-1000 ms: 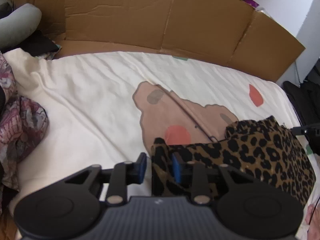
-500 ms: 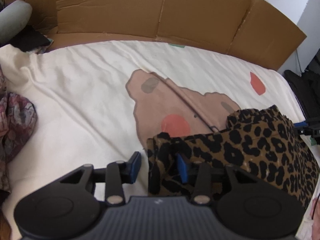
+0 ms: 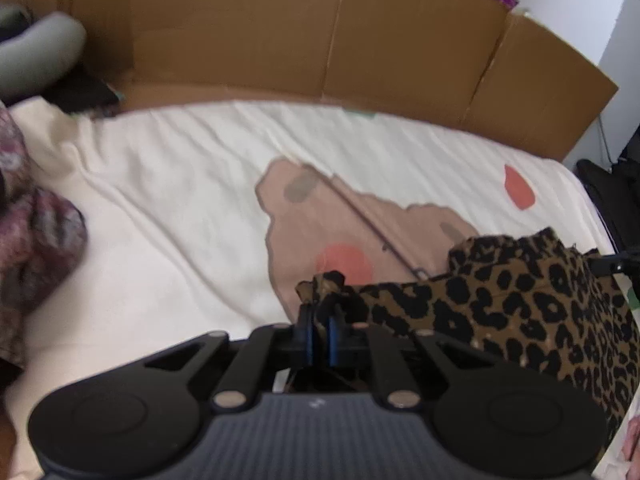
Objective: Fold clothes
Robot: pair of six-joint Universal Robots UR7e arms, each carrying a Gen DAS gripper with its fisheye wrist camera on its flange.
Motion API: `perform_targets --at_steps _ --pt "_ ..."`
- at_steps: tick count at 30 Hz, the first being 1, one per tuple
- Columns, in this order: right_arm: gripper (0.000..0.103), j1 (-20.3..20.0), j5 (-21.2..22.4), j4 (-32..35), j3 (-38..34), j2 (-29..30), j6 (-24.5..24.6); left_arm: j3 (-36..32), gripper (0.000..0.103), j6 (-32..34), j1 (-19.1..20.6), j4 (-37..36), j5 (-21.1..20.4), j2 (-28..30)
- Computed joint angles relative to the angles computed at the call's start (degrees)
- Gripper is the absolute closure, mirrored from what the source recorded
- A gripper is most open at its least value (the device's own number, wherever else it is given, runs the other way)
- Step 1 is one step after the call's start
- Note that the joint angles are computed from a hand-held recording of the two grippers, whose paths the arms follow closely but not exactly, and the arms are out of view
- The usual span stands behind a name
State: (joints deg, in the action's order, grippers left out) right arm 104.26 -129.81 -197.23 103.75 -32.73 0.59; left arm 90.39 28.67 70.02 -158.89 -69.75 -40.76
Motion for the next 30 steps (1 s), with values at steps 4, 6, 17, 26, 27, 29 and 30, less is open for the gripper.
perform_targets --at_steps 4,6,17,26,27,29,30 --pt "0.099 1.11 -0.76 -2.6 1.42 -1.15 -0.42 1.16 0.096 -1.54 -0.39 -1.65 -1.97 -2.41" --pt "0.099 1.63 -0.71 -3.77 1.98 -1.7 -0.16 1.68 0.096 -1.49 -0.69 -2.05 -2.68 -3.53" --pt "0.099 3.37 -0.56 -8.46 1.88 -2.2 -2.0 1.97 0.096 -2.97 -1.71 -3.91 -3.25 -4.8" --pt "0.099 2.39 0.09 -7.26 -0.05 -1.56 -2.48 -0.54 0.096 -3.88 -1.43 -2.11 -1.7 -3.01" --pt "0.099 1.96 0.37 -6.55 -0.34 -1.39 -2.24 -1.07 0.096 -3.94 -1.25 -1.35 -1.33 -2.57" --pt "0.099 1.03 1.02 -5.15 -0.82 -1.07 -1.27 -2.24 0.096 -4.44 -0.66 0.05 -0.8 -1.45" --pt "0.099 0.63 1.26 -4.61 -1.17 -0.82 -1.1 -2.59 0.096 -4.54 -0.43 0.33 -0.54 -0.98"
